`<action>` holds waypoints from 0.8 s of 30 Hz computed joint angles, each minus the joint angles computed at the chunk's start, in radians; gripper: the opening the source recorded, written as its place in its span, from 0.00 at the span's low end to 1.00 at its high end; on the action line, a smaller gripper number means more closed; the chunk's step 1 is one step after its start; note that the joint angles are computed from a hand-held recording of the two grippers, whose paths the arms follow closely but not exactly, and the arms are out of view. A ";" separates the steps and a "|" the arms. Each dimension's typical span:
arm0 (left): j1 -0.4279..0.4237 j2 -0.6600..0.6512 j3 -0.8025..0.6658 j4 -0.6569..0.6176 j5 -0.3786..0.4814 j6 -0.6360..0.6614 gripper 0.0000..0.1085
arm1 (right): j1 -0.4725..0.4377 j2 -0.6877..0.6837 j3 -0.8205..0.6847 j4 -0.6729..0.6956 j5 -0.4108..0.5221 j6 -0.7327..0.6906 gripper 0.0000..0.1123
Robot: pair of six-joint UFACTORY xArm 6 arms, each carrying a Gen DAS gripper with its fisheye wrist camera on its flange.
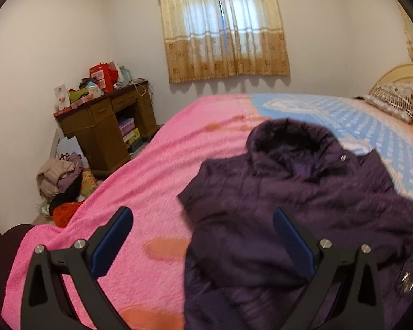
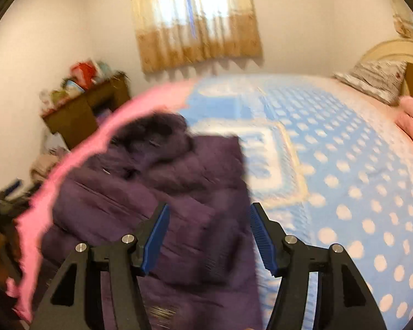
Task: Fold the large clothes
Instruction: 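Open the left gripper and release the sleeve on the jacket front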
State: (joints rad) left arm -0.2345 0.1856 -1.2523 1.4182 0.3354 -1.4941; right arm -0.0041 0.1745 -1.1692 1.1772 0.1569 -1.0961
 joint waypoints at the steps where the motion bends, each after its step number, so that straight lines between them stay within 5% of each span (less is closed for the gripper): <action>1: -0.005 0.017 -0.023 -0.023 -0.011 0.011 0.95 | 0.016 0.003 -0.007 0.008 -0.002 0.002 0.54; 9: -0.055 0.244 -0.229 -0.356 0.035 0.302 0.95 | 0.090 0.263 -0.152 -0.486 -0.044 0.503 0.54; 24: -0.062 0.364 -0.308 -0.703 0.130 0.620 0.95 | 0.073 0.388 -0.232 -0.549 -0.008 0.503 0.54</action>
